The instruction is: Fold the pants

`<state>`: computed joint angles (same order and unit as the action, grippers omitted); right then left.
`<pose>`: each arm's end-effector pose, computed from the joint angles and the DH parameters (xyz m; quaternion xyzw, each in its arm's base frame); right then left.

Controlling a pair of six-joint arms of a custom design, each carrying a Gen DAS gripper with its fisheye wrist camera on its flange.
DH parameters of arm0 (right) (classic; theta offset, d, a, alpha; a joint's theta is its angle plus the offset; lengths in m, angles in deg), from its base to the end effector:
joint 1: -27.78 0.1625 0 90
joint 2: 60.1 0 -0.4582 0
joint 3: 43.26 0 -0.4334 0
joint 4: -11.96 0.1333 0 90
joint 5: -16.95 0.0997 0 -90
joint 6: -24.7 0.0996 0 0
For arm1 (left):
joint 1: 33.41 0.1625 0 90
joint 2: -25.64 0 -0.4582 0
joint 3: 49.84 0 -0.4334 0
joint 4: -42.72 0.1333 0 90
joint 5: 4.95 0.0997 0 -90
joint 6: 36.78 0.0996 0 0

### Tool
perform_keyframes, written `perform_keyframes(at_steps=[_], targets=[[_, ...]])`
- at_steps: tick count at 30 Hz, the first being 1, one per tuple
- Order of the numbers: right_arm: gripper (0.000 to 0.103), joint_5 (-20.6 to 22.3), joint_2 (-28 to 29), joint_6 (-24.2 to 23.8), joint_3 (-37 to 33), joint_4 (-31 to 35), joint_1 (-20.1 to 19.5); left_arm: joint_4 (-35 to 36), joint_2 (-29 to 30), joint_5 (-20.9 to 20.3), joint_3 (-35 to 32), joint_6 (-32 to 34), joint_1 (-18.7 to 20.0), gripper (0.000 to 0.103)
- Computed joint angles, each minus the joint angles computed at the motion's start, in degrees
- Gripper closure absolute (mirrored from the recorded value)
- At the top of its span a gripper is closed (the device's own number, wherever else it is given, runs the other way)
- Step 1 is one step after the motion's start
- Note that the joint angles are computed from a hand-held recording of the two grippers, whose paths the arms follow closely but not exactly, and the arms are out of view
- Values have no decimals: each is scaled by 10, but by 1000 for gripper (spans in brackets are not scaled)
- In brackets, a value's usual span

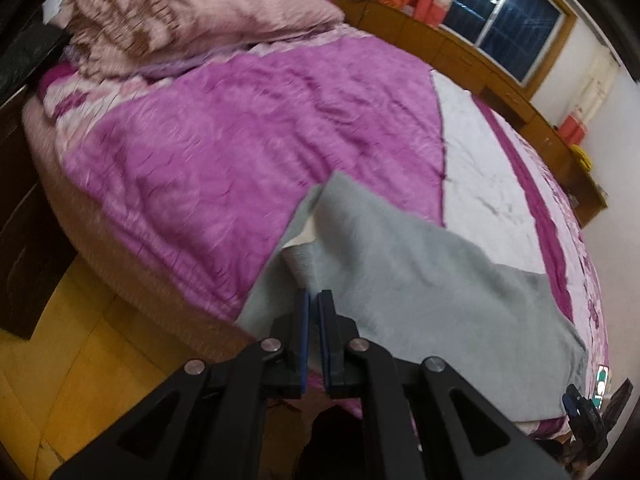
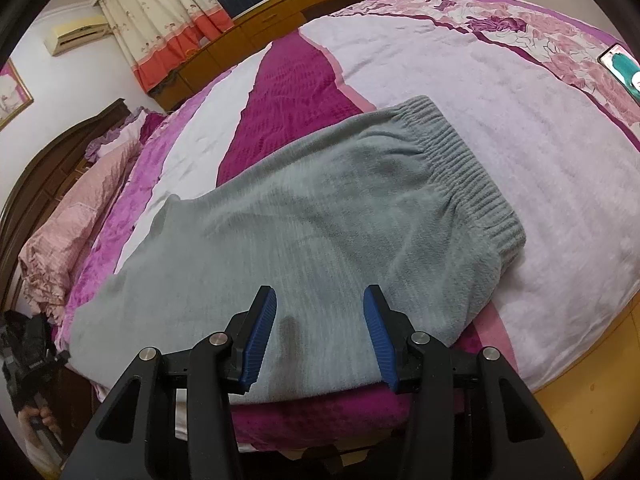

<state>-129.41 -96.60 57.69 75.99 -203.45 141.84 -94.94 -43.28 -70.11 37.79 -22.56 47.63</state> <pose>0.2636 -0.4668 0.0321 -0.2352 -0.8052 0.4918 0.2334 0.0630 -0.7249 0.4202 0.1373 0.9371 -0.2343 0.2192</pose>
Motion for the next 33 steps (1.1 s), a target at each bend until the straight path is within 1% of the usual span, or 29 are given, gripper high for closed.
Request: perform_keyframes(at_steps=[3, 5, 7, 10, 11, 12, 14, 15, 16, 19, 24, 27, 28, 29, 30, 31, 33], targets=[[64, -1, 0, 0, 0, 3, -1, 5, 0, 3, -2, -12, 5, 98], [64, -1, 0, 0, 0, 3, -1, 9, -2, -14, -4, -17, 10, 98], [64, -1, 0, 1, 0, 3, -1, 15, -3, -42, -8, -19, 15, 98], [64, -2, -1, 1, 0, 5, -1, 17, -3, -66, -11, -20, 18, 98], [64, -3, 0, 1, 0, 6, 0, 17, -2, -70, -12, -18, 18, 96], [64, -3, 0, 1, 0, 6, 0, 15, 0, -70, -13, -15, 18, 92], [64, -2, 0, 1, -1, 6, 0, 12, 7, -59, -16, -15, 17, 91], [64, -2, 0, 1, -1, 6, 0, 19, 12, -48, -20, -22, 16, 91], [64, -3, 0, 1, -1, 7, 0, 27, 16, -47, -24, -32, 16, 91], [64, -3, 0, 1, -1, 7, 0, 27, 19, -59, -28, -43, 20, 91], [64, -3, 0, 1, -1, 7, 0, 32, 24, -56, -36, -54, 19, 91], [64, -2, 0, 1, -1, 6, -1, 39, 19, -45, -34, -56, 17, 91], [64, -2, 0, 1, -1, 5, 0, 42, 17, -37, -32, -58, 17, 89], [64, -2, 0, 1, 0, 4, -1, 43, 15, -33, -30, -59, 17, 85], [64, -2, 0, 1, 0, 4, -1, 44, 14, -28, -28, -58, 17, 77], [64, -2, 0, 1, 0, 4, -1, 42, 13, -23, -25, -57, 17, 74], [64, -2, 0, 1, 0, 4, -1, 39, 16, -24, -25, -55, 19, 73]])
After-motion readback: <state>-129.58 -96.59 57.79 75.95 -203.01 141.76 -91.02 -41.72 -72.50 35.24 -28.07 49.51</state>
